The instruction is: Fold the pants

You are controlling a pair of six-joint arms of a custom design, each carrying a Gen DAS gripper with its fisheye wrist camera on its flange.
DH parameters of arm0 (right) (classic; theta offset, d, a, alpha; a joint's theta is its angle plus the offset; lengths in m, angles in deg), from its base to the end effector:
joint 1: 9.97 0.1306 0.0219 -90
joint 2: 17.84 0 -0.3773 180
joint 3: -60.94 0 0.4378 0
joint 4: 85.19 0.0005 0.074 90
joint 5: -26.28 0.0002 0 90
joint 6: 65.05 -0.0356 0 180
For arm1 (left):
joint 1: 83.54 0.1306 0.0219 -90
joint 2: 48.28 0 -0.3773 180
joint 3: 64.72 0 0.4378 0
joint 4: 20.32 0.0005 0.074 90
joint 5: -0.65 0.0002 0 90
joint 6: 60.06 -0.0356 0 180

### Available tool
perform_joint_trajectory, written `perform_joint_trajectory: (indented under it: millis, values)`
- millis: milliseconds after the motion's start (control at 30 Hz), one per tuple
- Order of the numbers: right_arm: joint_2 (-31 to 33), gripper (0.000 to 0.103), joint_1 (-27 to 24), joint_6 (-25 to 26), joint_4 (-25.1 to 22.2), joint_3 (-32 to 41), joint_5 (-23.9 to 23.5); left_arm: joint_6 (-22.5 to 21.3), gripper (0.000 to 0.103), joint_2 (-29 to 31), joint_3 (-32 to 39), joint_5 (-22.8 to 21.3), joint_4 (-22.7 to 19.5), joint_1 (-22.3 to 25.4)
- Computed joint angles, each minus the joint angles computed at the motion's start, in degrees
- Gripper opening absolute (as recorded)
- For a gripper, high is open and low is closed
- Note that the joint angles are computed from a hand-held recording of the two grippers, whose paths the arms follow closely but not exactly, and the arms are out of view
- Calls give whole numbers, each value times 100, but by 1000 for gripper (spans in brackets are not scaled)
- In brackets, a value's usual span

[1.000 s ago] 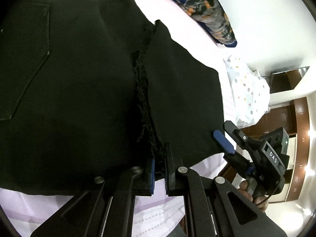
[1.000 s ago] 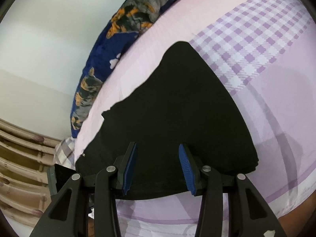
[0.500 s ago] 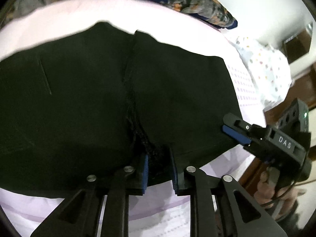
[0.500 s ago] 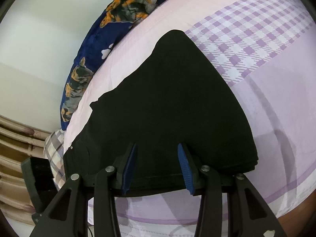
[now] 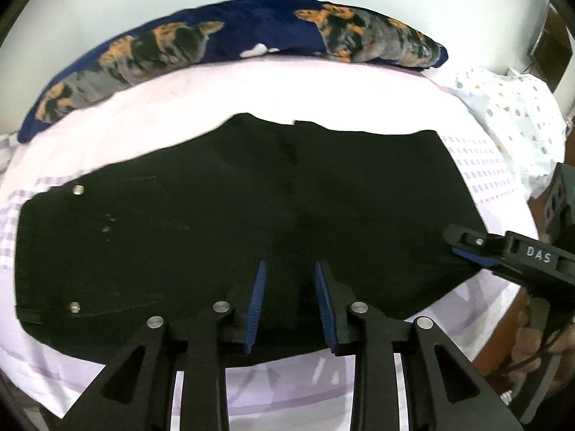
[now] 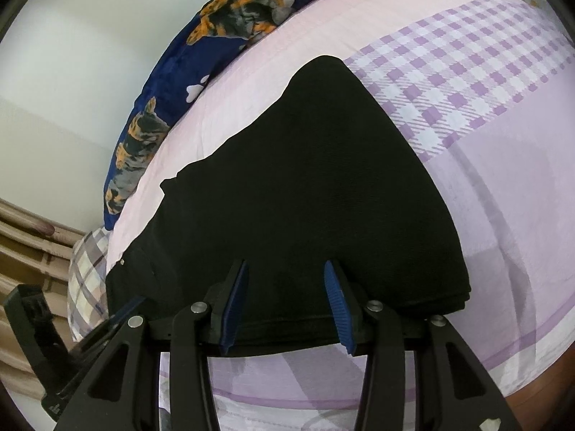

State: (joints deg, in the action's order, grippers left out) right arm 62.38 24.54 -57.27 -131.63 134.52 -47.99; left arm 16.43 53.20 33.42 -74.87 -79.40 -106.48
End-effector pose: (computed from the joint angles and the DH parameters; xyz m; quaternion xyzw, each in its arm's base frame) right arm 0.3828 0.2509 0.3651 0.4196 0.8418 0.1990 0.2750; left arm 0.5342 -0.2363 0.3786 0.3298 0.9057 -0.1414 0.2256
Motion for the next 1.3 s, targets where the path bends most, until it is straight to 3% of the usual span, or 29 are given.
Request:
perform_joint_trajectory:
  millis: [233, 433, 633, 967, 1100, 1167, 1300]
  values:
    - [127, 42, -4, 20, -231, 176, 17, -98, 35, -168, -330, -517, 536, 133]
    - [556, 44, -63, 405, -430, 613, -82, -46, 40, -188, -382, -581, 557, 431]
    - [1102, 44, -179, 874, -407, 1132, -281, 271, 45, -195, -379, -321, 519, 918]
    - [2342, 44, -448, 1830, -595, 2517, -644, 745, 45, -292, -484, 375, 423, 1689]
    - [2802, 44, -547, 2019, -686, 3085, -793, 998, 45, -214, -469, 1076, 227, 2016]
    - [2974, 52, -576, 2069, -752, 3322, -816, 1181, 45, -135, -422, 1489, 122, 2157]
    - [3195, 53, -582, 2233, -755, 3621, -898, 1503, 45, -76, -410, 2160, 110, 2369]
